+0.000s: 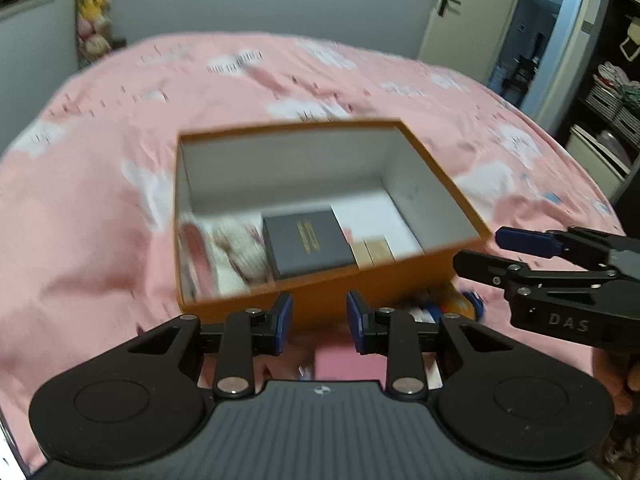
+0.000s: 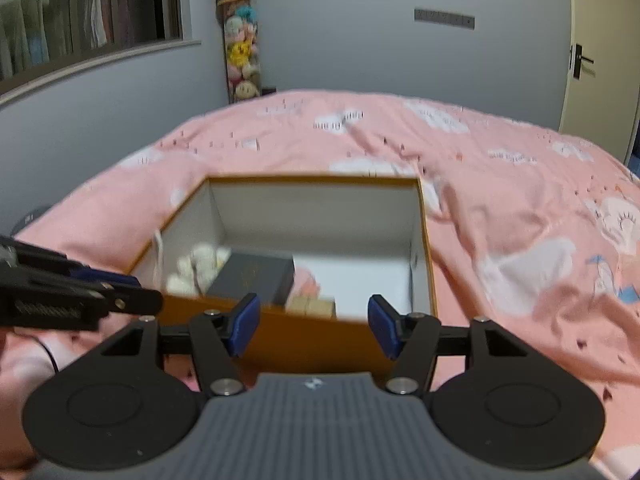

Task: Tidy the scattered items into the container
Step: 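Withdraw both tools and reach toward the pink wallet and plush dog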

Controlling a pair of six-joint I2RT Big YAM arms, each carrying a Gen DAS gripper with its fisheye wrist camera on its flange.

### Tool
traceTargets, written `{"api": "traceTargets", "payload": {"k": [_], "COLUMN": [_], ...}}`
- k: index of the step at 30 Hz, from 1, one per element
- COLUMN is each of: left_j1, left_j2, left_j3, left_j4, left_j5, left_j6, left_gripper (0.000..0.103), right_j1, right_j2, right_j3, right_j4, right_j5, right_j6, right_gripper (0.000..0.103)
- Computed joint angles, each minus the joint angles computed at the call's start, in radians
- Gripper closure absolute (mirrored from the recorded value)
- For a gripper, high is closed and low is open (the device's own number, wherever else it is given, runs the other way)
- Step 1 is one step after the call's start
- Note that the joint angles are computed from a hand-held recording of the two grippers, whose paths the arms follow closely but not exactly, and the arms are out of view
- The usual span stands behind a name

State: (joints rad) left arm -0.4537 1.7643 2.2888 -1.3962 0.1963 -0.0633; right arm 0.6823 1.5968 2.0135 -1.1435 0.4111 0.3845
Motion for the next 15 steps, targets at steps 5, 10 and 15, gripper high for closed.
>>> {"api": "traceTargets", "payload": {"k": [5, 10, 15], "left_j1": [0.007, 0.016, 0.013], "left_j2": [-0.024, -0.006, 0.003], "left_j3": [-0.065, -0.085, -0.103], "left_j4": [-0.028, -0.054, -0.065], "left_j5": [0.034, 0.086, 0.080], "left_j6": [0.029, -0.036, -0.074], "left_gripper": [0.069, 0.066, 0.058], "right_j1": [-0.005, 0.000, 0.006], "right_j2": [-0.034, -0.049, -0.042], "right_j3": [-0.069, -0.126, -0.146], "right_j4": [-0.065, -0.110, -0.131], "right_j5": [-0.058, -0.075, -0.094], "right_j6": [0.053, 0.083, 0.070], "right_gripper": [0.043, 0.045, 0.046]}}
